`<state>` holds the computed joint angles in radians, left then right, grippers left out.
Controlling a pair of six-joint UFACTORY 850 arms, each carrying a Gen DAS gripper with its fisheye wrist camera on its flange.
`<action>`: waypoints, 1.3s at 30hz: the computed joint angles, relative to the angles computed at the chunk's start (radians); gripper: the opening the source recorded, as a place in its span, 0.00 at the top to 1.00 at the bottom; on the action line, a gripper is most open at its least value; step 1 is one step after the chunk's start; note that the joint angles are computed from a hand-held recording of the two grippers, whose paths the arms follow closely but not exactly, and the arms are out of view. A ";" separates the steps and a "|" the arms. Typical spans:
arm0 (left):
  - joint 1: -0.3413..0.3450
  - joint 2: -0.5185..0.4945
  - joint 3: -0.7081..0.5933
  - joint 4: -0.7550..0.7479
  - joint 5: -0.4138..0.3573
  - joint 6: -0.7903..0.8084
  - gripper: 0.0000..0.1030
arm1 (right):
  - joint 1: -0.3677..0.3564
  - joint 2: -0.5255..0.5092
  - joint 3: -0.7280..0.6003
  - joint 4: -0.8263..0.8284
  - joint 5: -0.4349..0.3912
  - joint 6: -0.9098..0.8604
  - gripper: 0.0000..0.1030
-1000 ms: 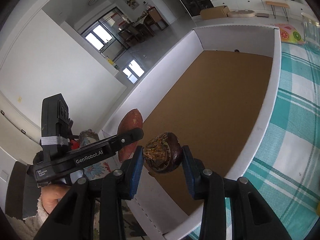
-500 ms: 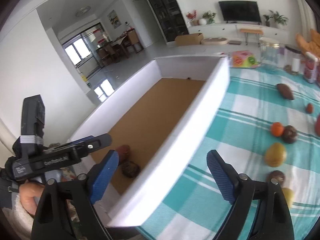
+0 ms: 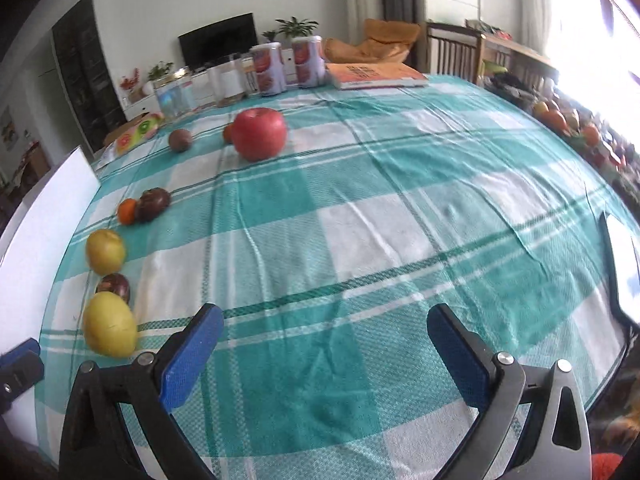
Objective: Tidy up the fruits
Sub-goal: 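Return both tools to the table above the remaining fruits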
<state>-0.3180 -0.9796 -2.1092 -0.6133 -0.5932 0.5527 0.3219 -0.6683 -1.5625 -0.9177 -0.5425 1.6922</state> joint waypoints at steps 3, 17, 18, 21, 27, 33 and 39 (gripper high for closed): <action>-0.005 -0.039 -0.033 0.088 0.054 -0.056 0.10 | 0.003 -0.005 0.005 -0.034 -0.025 0.042 0.02; -0.011 -0.082 -0.067 0.208 0.105 -0.104 0.05 | 0.003 -0.076 -0.070 0.062 -0.063 -0.068 0.00; -0.011 -0.084 -0.069 0.204 0.102 -0.099 0.05 | 0.004 -0.079 -0.075 0.066 -0.068 -0.074 0.00; -0.007 -0.085 -0.070 0.179 0.099 -0.079 0.04 | 0.005 -0.081 -0.079 0.071 -0.074 -0.081 0.00; -0.007 -0.086 -0.074 0.181 0.096 -0.077 0.04 | 0.008 -0.096 -0.103 0.098 -0.106 -0.124 0.00; -0.007 -0.086 -0.074 0.183 0.097 -0.079 0.04 | 0.007 -0.105 -0.120 0.130 -0.119 -0.165 0.00; -0.008 -0.087 -0.075 0.190 0.097 -0.083 0.04 | 0.006 -0.108 -0.129 0.156 -0.127 -0.194 0.00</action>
<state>-0.3262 -1.0671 -2.1842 -0.4234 -0.4966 0.4695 0.3276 -0.7767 -1.6915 -0.7621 -0.6691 1.4980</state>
